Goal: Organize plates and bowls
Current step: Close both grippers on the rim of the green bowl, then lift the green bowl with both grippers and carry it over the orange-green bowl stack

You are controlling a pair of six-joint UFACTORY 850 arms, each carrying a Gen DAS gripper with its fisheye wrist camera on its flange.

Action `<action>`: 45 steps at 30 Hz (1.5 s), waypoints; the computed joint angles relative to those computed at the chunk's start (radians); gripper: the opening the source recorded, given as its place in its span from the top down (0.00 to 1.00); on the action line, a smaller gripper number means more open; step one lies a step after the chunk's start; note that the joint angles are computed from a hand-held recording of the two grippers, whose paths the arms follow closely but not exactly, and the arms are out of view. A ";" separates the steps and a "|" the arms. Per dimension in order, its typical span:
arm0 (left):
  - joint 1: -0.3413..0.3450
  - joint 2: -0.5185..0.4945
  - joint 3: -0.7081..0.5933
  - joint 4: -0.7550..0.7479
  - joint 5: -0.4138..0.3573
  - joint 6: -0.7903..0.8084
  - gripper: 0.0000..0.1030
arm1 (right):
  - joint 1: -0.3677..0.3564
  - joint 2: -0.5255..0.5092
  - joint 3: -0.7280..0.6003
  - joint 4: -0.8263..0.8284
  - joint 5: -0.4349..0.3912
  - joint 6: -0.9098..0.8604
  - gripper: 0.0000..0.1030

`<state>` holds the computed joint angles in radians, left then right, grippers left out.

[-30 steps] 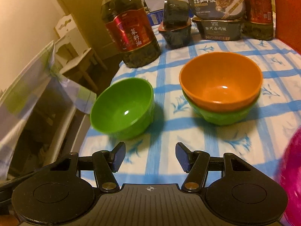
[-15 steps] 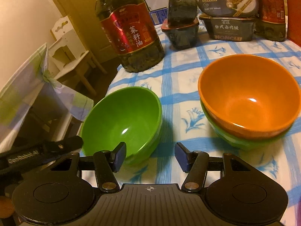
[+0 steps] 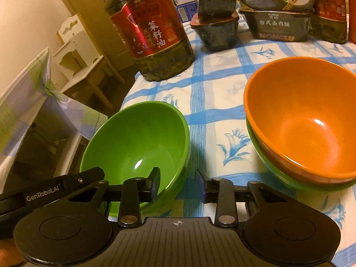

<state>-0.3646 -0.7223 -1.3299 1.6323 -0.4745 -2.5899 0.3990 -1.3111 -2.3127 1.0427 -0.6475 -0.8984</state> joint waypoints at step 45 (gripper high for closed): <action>-0.314 0.071 -0.066 -0.312 -0.181 0.189 0.85 | -0.184 0.592 0.868 0.399 0.061 -0.606 0.78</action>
<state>-0.6788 -0.6515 -1.3959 1.3200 -0.6551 -2.4007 0.2151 -0.7191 -1.4444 1.4422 -0.5862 -1.5043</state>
